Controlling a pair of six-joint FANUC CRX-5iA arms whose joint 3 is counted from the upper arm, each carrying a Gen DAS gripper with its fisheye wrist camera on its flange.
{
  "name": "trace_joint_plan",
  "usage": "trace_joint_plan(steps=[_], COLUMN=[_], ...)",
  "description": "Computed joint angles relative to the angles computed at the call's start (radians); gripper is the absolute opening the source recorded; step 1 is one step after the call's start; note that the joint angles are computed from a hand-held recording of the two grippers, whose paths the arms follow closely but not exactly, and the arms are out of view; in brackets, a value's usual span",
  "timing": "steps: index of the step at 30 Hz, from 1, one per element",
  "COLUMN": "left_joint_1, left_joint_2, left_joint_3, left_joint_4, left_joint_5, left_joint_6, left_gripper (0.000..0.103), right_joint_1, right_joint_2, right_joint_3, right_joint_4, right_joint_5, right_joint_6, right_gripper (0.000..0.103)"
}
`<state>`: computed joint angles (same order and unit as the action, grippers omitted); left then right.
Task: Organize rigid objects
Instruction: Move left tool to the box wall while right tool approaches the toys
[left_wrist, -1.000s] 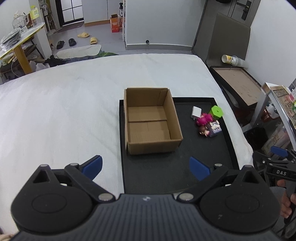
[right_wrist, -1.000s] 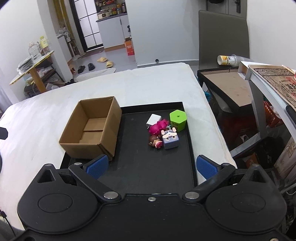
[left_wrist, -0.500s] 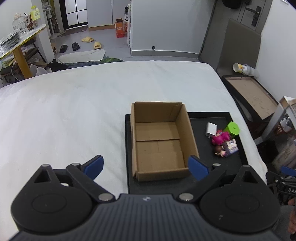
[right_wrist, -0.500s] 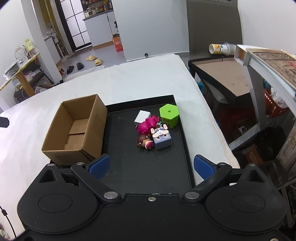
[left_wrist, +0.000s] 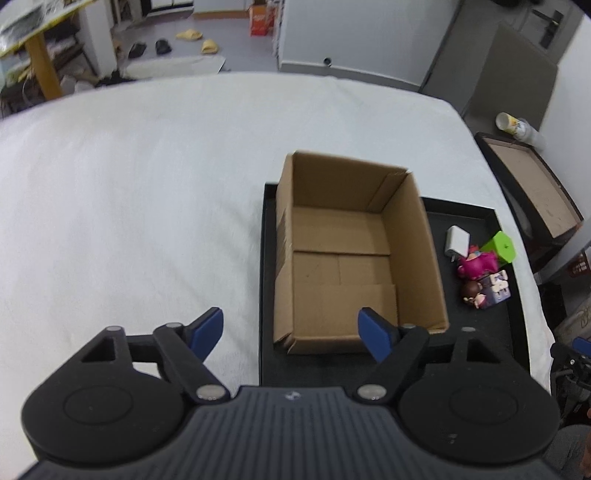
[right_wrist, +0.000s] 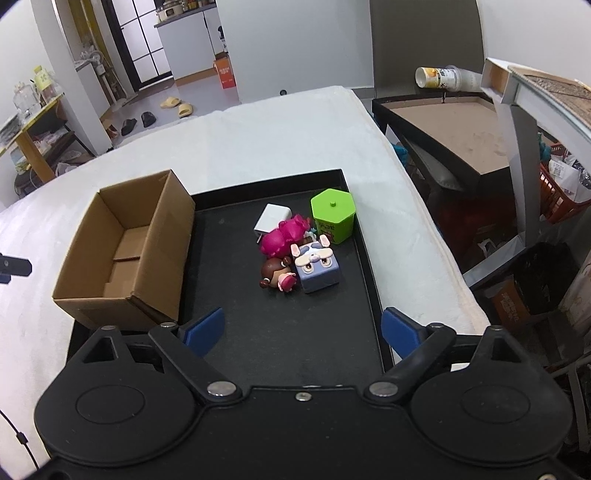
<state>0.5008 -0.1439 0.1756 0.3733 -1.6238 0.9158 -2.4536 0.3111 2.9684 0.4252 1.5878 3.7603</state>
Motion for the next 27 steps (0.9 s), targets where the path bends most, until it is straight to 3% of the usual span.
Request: trace_joint_plan(steps=[15,27], left_joint_1=[-0.017,-0.057], left_joint_2=[0.025,0.015], left_joint_3=[-0.118,-0.161], left_joint_4=[0.009,-0.034], left_joint_5=[0.073,0.138], left_joint_6=[0.14,0.131], left_gripper=[0.053,0.048], right_joint_1=[-0.086,-0.176], right_joint_2=[0.001,0.03], right_joint_3=[0.082,0.171], right_joint_4=[-0.066,-0.131], right_joint_5=[-0.068,-0.143], right_joint_6=[0.052,0.075], right_gripper=[0.08,0.072])
